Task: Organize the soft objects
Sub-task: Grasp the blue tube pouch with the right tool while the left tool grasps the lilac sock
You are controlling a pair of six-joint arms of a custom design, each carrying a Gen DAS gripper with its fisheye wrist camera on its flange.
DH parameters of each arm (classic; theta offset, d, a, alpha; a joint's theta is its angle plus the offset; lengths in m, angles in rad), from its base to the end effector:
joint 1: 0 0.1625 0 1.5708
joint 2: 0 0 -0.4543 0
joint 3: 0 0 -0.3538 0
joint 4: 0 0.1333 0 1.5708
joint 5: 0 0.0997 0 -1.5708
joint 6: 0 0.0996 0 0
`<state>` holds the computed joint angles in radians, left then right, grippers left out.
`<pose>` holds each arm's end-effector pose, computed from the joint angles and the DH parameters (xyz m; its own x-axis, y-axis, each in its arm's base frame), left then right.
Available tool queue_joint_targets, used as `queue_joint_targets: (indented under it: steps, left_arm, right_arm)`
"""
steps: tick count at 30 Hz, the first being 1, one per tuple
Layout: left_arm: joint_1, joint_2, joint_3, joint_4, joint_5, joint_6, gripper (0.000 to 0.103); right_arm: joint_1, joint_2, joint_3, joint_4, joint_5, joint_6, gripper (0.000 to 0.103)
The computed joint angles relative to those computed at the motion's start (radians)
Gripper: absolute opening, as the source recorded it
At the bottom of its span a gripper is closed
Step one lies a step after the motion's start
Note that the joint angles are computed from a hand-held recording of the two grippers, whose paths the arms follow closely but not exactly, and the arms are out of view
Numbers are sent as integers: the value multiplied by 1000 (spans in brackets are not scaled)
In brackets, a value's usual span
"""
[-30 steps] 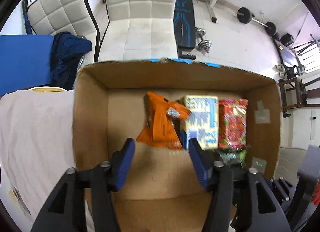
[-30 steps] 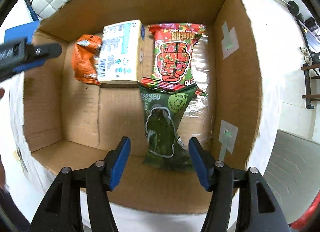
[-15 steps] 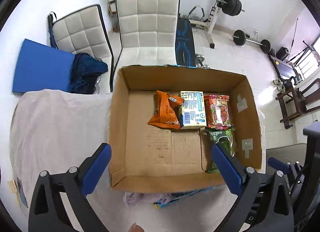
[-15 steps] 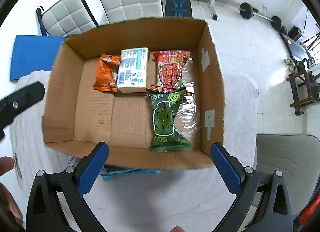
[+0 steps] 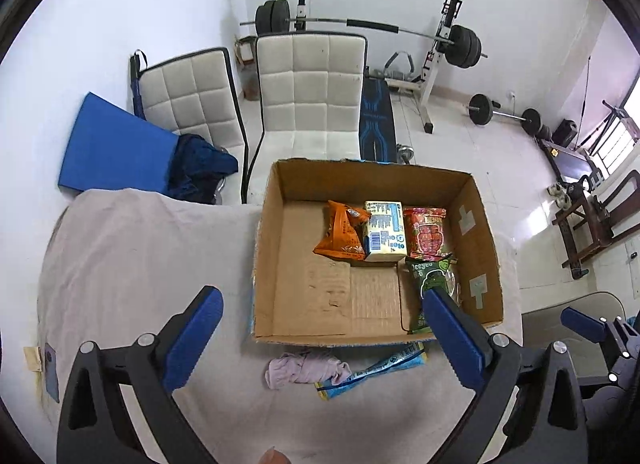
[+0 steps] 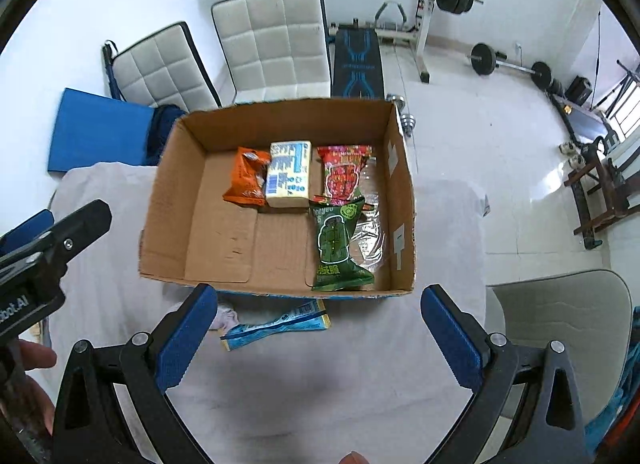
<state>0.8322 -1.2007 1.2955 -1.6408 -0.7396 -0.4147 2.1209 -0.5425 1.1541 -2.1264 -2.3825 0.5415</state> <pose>-0.2608 -0.5937 0.4830 -0.7160 0.1299 -0.6859 0.4202 0.8648 -0.2749 0.4569 -0.6283 0.1199 -0.7536 0.1007 0.6495 -0.1558 0.9327 -0.3254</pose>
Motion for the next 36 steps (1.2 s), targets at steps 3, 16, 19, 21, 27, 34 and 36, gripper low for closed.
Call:
queue_joint_targets:
  steps: [3, 16, 19, 21, 27, 34, 36]
  left_arm:
    - [-22, -22, 19, -2, 23, 7, 103]
    - [-41, -64, 59, 21, 61, -24, 103]
    - [-15, -79, 80, 53, 60, -60, 103]
    - [9, -93, 102, 81, 60, -90, 103]
    - [106, -117, 156, 190, 41, -190, 103]
    - [215, -111, 211, 185, -39, -223, 103]
    - [232, -105, 219, 188, -51, -234, 103]
  right_arm:
    - [23, -16, 18, -8, -10, 2, 103]
    - [52, -50, 66, -56, -2, 18, 103]
    - [29, -51, 95, -64, 54, 59, 103]
    - [5, -50, 131, -96, 107, 83, 103]
    - [-119, -5, 284, -292, 358, 220, 103]
    - [-207, 96, 377, -560, 459, 343, 93]
    - [-214, 126, 373, -596, 453, 355, 82]
